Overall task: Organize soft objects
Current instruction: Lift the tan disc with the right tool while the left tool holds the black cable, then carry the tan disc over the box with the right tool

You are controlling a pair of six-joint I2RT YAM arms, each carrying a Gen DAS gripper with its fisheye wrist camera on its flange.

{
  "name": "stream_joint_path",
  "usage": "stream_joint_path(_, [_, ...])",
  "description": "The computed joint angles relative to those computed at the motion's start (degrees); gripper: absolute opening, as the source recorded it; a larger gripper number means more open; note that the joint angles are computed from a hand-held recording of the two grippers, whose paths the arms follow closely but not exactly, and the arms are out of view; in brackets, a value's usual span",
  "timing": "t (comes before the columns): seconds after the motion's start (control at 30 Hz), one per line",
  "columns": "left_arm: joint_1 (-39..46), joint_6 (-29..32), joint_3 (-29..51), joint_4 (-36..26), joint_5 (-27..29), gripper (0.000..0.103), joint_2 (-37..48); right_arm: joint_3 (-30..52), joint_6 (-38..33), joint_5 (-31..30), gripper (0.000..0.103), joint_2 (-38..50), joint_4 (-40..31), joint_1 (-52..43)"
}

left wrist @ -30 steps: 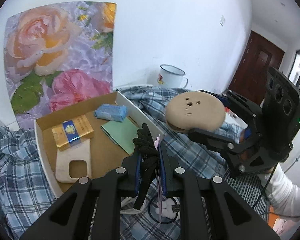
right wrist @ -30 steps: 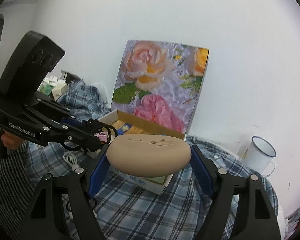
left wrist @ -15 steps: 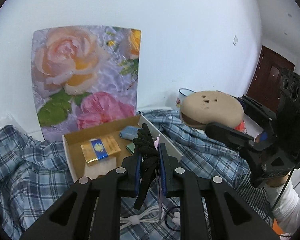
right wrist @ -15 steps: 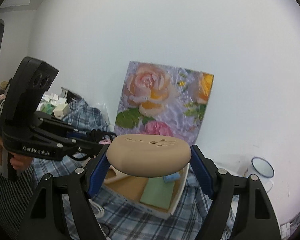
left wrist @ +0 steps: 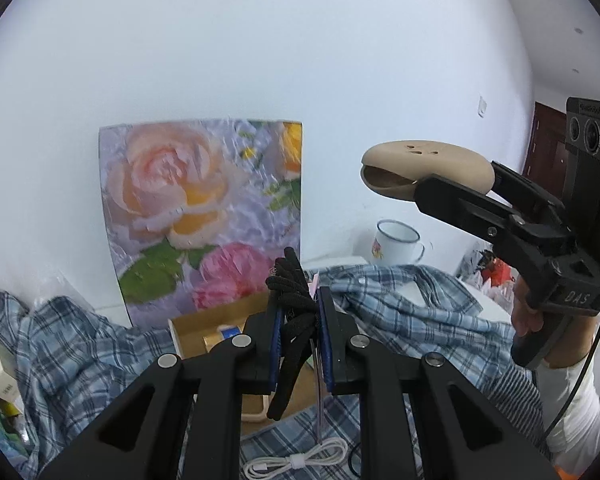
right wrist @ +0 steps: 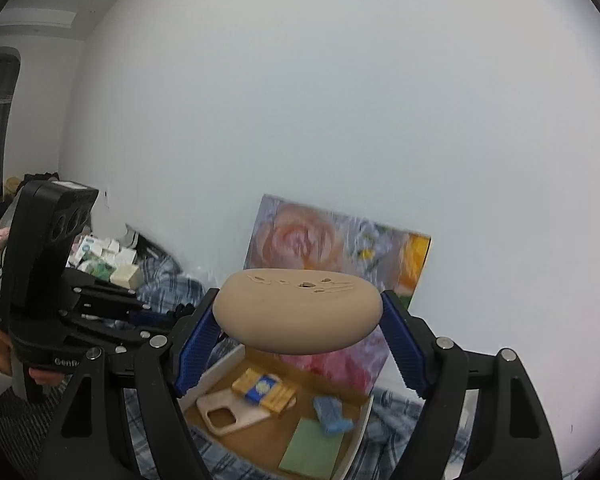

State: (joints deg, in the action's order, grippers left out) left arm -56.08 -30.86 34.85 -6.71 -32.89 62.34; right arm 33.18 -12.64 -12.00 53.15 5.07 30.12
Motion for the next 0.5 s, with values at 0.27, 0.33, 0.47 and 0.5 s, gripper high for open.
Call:
stream_joint_path(0.27, [1.56, 1.78, 4.74, 0.22, -2.57, 0.017, 3.7, 0.7, 1.41, -1.05, 0.077, 0.63, 2.88, 0.34])
stream_joint_path(0.33, [1.89, 1.97, 5.68, 0.57, -3.12, 0.017, 6.0, -0.35, 2.0, -1.7, 0.077, 1.39, 4.61, -0.51])
stream_joint_path(0.47, [2.92, 1.71, 5.23, 3.37, -3.27, 0.017, 9.46, -0.61, 3.52, -3.61, 0.077, 5.54, 6.77, -2.18])
stream_joint_path(0.5, [3.42, 1.26, 4.81, 4.31, -2.86, 0.017, 10.03, -0.53, 3.9, -3.88, 0.077, 6.46, 7.11, -2.4])
